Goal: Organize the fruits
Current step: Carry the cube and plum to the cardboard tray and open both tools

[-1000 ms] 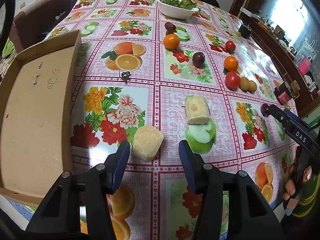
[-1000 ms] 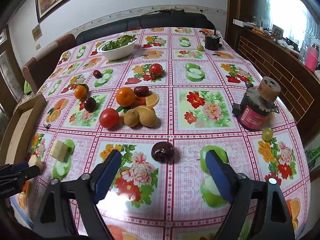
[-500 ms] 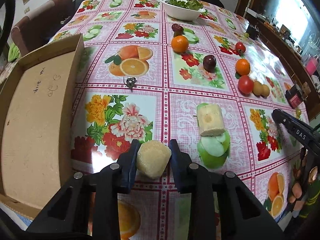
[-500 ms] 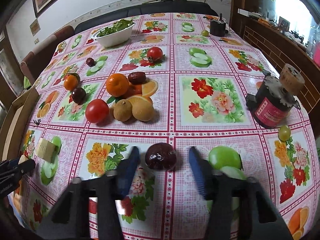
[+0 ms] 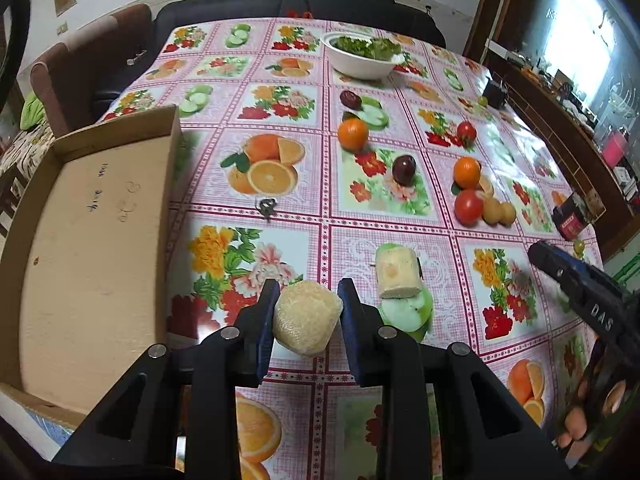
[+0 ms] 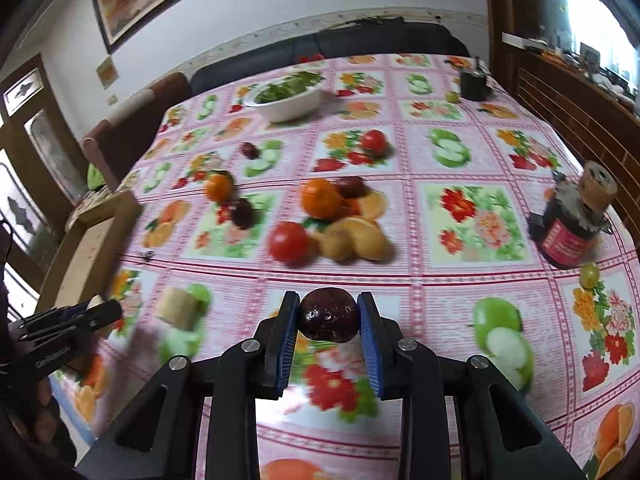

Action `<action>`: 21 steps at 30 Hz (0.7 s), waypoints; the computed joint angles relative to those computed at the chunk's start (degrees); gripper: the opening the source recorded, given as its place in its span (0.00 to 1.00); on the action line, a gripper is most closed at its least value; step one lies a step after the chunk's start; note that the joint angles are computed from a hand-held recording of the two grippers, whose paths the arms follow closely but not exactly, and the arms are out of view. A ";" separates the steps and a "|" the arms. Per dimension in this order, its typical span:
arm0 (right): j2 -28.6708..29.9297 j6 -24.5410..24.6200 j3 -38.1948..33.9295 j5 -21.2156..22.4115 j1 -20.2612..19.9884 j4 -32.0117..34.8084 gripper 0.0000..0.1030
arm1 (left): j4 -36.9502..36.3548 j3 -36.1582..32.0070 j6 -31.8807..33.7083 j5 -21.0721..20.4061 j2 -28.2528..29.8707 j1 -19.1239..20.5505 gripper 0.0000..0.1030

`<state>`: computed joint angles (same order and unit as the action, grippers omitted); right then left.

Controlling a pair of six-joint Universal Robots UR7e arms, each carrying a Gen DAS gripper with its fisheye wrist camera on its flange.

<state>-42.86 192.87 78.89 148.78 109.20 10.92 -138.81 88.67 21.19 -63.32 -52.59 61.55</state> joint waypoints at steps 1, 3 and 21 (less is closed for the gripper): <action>0.42 -0.34 -0.63 -0.23 0.28 0.19 0.29 | -0.16 -0.03 0.01 0.03 -0.17 0.02 0.26; 1.31 -0.77 -1.85 -0.79 0.79 0.83 0.29 | -0.37 -0.13 -0.25 -0.07 -0.46 0.09 0.26; 7.90 -7.03 -11.35 -7.53 3.65 2.95 0.29 | -2.02 -0.82 -1.10 0.10 -3.19 1.81 0.26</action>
<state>-34.95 185.84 67.53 141.25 112.86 13.88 -140.83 87.85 20.09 -63.22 -55.78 63.36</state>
